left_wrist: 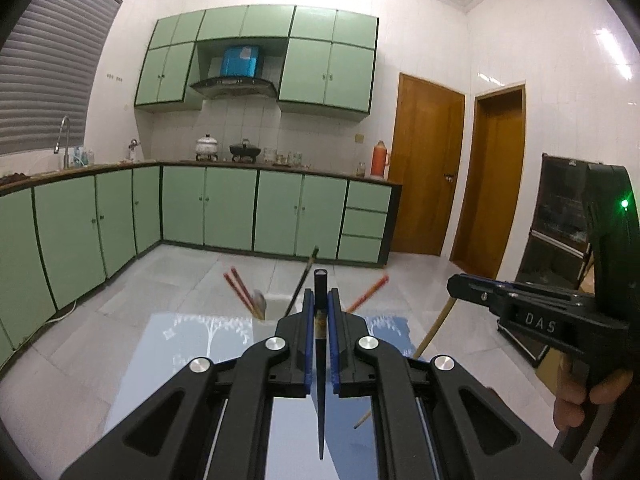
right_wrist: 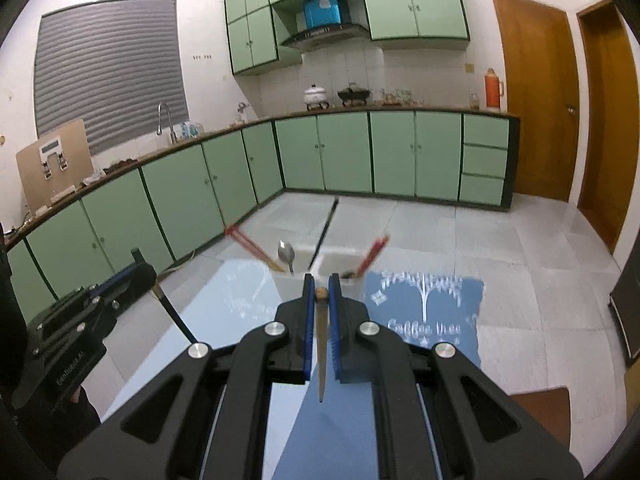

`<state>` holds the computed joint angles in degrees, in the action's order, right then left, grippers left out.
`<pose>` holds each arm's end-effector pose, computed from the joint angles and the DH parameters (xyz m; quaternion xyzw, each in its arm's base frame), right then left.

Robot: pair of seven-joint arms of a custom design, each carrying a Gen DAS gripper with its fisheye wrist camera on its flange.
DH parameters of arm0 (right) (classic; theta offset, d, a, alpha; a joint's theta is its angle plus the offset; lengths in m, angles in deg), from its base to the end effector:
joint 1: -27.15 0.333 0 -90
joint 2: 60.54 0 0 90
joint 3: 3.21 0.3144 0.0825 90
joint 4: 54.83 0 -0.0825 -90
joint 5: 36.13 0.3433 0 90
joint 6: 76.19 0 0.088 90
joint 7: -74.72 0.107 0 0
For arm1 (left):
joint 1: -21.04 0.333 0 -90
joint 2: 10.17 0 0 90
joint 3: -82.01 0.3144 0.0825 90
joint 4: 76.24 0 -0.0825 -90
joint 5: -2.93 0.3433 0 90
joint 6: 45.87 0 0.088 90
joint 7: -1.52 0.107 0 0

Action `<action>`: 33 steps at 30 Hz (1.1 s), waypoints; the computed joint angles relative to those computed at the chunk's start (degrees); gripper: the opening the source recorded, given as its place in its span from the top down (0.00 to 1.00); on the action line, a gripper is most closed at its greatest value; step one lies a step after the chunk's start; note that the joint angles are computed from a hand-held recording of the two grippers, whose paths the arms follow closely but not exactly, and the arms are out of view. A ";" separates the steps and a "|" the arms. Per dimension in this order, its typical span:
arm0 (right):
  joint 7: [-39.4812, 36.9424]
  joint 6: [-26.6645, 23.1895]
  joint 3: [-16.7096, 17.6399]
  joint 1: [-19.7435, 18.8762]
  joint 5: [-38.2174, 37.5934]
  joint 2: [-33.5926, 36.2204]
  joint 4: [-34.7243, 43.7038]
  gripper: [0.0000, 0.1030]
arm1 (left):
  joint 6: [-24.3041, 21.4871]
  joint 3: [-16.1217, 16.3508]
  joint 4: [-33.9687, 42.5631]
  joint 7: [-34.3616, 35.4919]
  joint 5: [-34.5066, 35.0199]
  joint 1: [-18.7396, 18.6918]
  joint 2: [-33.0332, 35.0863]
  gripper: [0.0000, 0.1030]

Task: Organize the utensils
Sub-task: 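Lift both chopsticks and lower them into the white holder, then open both tools and pull them back from the holder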

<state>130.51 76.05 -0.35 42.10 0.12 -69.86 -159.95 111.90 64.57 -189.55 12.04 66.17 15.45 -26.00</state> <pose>0.4971 0.1452 0.7128 -0.7367 0.4360 -0.2081 0.4732 0.4212 -0.2447 0.6861 -0.5956 0.5301 -0.4533 0.3984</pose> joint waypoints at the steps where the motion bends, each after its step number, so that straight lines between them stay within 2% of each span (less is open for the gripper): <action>1: -0.06 0.08 -0.08 0.07 0.28 0.91 1.48 0.94 | 0.16 -0.15 1.12 -0.52 0.97 0.47 0.64 0.94; 9: 1.92 1.16 -0.13 -0.23 2.00 9.29 15.31 0.94 | -0.53 0.64 13.57 -5.56 11.53 1.75 8.30 0.94; 13: 5.56 2.29 0.13 -0.41 -1.43 15.60 23.84 0.94 | -1.99 2.52 21.22 -8.22 18.04 0.18 13.64 0.94; 19: 9.31 2.07 0.19 -0.27 -6.16 24.97 35.80 0.94 | -2.73 7.00 30.45 -9.21 21.76 -3.37 21.73 0.94; 25: 12.98 -0.48 -0.21 0.39 -11.19 33.35 45.13 0.94 | -0.95 11.37 34.72 -4.30 16.10 -5.32 28.33 0.94; 31: 14.18 -6.47 0.74 -0.51 -11.92 38.20 49.54 0.91 | 1.71 12.72 33.00 5.62 2.60 -4.76 31.22 0.93; 33: 14.76 -8.01 0.59 -0.43 -12.37 39.04 50.23 0.91 | 2.61 13.42 30.77 6.04 1.17 -4.99 30.55 0.93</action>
